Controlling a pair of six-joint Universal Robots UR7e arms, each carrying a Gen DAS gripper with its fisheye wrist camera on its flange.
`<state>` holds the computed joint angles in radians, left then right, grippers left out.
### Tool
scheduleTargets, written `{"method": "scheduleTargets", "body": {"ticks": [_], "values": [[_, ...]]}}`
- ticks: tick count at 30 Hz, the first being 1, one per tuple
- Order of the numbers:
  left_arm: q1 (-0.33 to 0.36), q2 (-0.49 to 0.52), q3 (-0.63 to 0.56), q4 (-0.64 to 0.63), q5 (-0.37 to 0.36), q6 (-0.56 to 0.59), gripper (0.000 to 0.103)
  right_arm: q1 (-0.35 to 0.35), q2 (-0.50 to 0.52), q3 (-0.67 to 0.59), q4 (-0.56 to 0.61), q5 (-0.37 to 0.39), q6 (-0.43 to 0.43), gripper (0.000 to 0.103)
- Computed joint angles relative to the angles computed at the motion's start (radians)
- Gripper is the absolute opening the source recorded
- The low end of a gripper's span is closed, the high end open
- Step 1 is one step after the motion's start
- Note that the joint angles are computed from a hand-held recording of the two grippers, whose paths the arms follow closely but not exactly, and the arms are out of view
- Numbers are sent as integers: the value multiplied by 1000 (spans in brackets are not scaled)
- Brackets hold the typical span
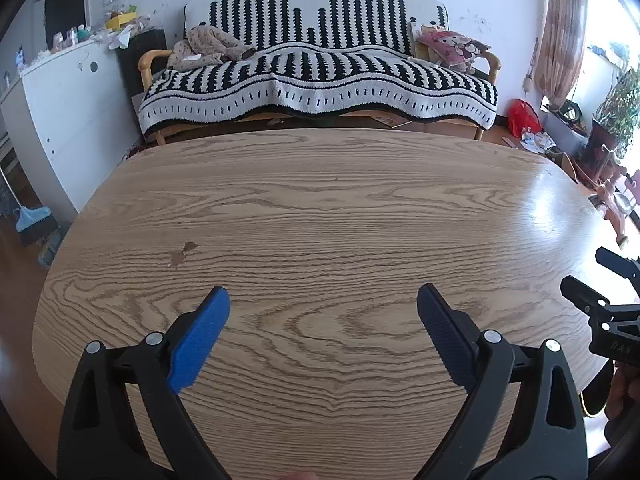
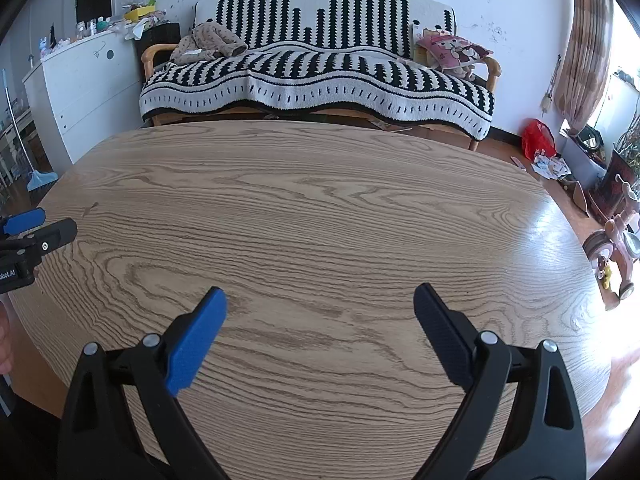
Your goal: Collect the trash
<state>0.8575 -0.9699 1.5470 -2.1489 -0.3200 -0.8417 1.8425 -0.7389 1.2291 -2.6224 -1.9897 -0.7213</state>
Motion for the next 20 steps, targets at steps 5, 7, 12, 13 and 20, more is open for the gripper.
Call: {"method": "scheduleTargets", "body": {"ticks": [5,7,12,13,20], "values": [[0,3,2,-25,-2,26,93,-1,-2,2,0,0,-1,91],[-1,4,3,-35,0,35,93,-1,-2,2,0,1,-2,91],[-1,7,2,-57,3,62,93,-1,-2,-1,4,1,0,91],[0,7,0,-54,-1,61,93,-2,-2,-1,5,2,-1,91],[5,6,-13,-4,-11,16,93,-2,-2,-5,9,2,-1,91]]}}
